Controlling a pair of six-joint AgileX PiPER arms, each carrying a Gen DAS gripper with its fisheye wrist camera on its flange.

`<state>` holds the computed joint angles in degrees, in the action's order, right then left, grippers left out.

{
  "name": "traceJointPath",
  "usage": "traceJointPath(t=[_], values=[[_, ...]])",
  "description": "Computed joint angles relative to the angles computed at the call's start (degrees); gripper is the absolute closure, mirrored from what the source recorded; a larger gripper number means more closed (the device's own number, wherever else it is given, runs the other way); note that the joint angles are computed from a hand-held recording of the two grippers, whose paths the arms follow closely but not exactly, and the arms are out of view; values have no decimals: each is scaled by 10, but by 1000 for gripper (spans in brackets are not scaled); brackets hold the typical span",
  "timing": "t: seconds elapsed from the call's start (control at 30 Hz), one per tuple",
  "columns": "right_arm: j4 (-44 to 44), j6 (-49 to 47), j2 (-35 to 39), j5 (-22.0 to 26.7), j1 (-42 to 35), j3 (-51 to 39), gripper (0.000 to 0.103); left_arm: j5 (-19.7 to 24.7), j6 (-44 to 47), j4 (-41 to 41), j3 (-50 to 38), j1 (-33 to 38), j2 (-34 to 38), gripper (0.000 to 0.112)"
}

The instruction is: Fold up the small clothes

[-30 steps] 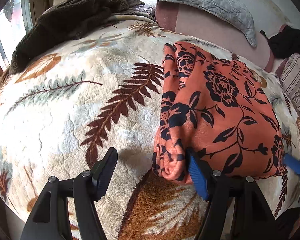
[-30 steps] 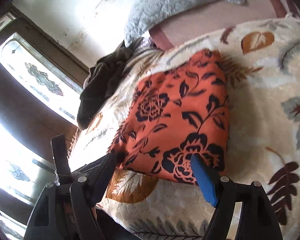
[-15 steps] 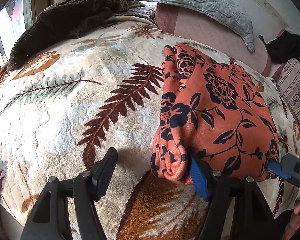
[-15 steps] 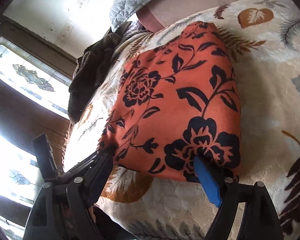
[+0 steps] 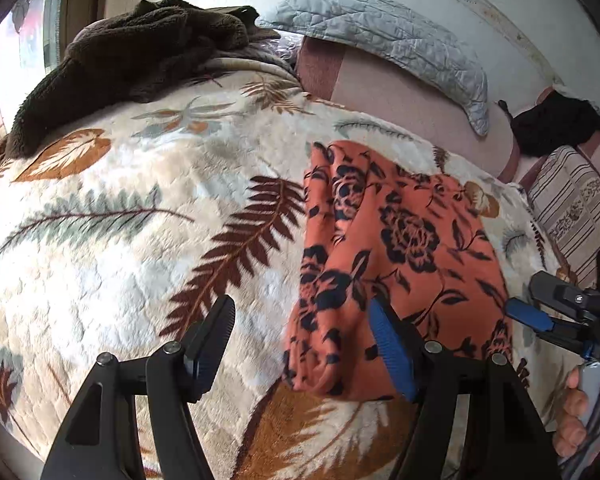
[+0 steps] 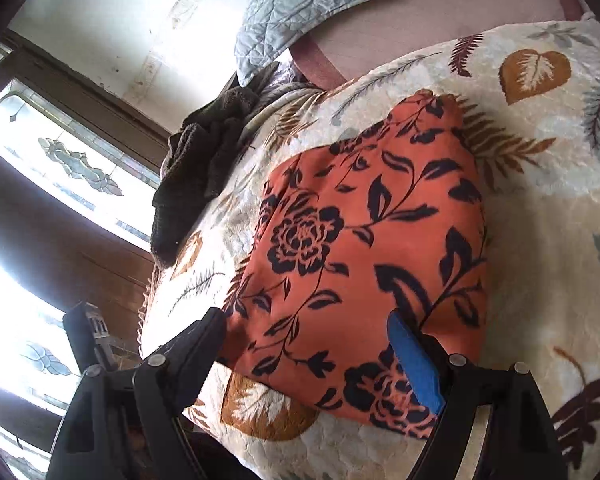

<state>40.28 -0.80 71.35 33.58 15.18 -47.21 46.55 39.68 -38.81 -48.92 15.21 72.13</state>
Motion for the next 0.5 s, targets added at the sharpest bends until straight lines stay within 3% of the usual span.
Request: traceJointPath(t=[0.1,0.2,0.27,0.33,0.37,0.5], values=[[88,-95,50,48,-72,-38,18,-13,-57,52,-91,-68,77,41],[169,-162,112,96,-136,-74,18,23,-99,89,-209,-117,183,43],[243,-222,152,134,-171,-92,18,6,-128,138,-258,-151,223,43],[310,-274,201,187,-208,-112,18,18,-146,157,-309,-159,275,44],[316,-277,221,189,-216,-123,18,24,-172,172,-335,-158,305,50],[334,-281,276,192,-232,-145,18,59,-188,117,-386,-115,375,48]])
